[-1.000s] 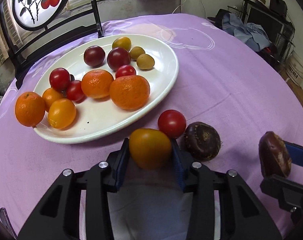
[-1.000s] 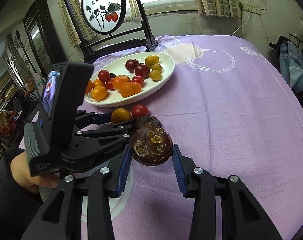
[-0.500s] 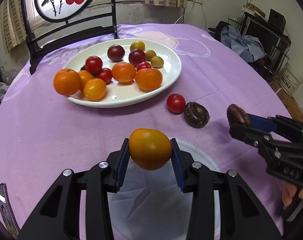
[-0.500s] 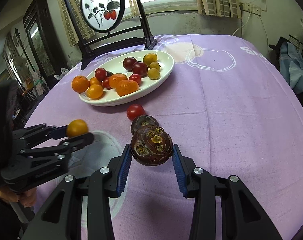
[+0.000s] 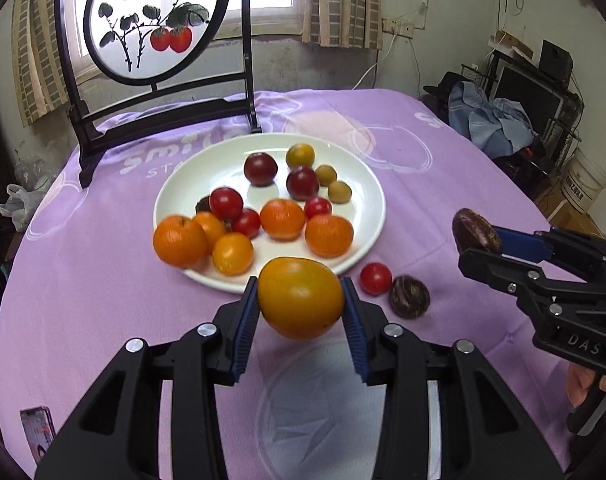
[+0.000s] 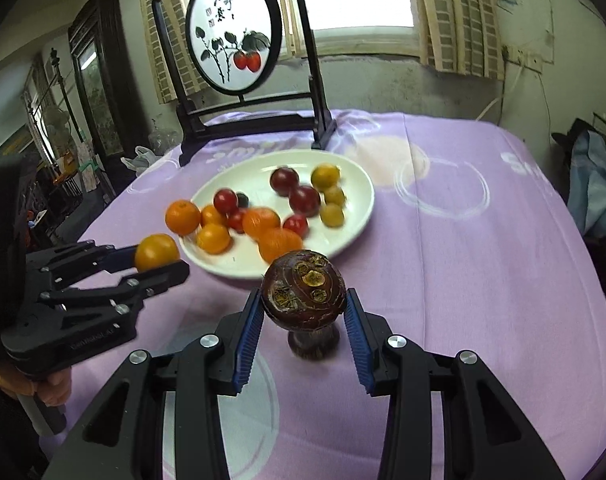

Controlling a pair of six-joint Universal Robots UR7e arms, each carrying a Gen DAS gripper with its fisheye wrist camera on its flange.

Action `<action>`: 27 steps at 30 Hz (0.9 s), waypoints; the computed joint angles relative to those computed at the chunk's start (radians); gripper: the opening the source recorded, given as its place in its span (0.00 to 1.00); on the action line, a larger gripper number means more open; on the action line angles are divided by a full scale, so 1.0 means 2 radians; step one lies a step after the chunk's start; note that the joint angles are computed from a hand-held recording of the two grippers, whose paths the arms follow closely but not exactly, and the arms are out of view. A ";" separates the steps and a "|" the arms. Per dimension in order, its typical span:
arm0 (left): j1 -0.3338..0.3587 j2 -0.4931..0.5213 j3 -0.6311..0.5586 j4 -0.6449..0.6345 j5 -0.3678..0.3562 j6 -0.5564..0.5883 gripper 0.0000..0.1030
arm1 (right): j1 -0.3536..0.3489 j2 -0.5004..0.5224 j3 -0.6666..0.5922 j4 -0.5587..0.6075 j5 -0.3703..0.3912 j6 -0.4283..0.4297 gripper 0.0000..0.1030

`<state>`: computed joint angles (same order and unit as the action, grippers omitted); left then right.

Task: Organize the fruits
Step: 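Place the tomato on the plate with the left gripper while the right places the mangosteen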

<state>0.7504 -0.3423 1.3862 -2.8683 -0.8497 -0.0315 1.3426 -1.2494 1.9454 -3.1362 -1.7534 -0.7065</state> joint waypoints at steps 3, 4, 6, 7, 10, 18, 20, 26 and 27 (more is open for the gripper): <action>0.005 0.016 -0.036 0.012 0.002 0.004 0.38 | 0.012 0.016 -0.030 0.008 0.002 0.002 0.40; 0.007 0.022 -0.049 0.019 0.002 0.003 0.38 | 0.014 0.023 -0.041 0.013 0.003 0.004 0.40; 0.014 0.035 -0.080 0.038 0.000 -0.005 0.38 | 0.018 0.044 -0.068 0.018 -0.001 0.005 0.40; 0.018 0.044 -0.096 0.048 0.004 -0.007 0.38 | 0.020 0.058 -0.084 0.019 -0.011 0.006 0.40; 0.028 0.072 -0.145 0.080 0.013 -0.014 0.38 | 0.023 0.093 -0.132 0.046 -0.031 0.023 0.40; 0.047 0.119 -0.225 0.134 0.016 -0.021 0.39 | 0.018 0.149 -0.204 0.099 -0.050 0.054 0.42; 0.047 0.123 -0.234 0.134 0.017 -0.027 0.48 | 0.014 0.149 -0.206 0.104 -0.036 0.063 0.59; 0.036 0.103 -0.194 0.074 0.026 -0.013 0.67 | 0.008 0.125 -0.177 0.082 -0.018 0.068 0.61; 0.033 0.099 -0.185 0.067 0.029 -0.009 0.67 | 0.007 0.120 -0.173 0.083 -0.015 0.066 0.61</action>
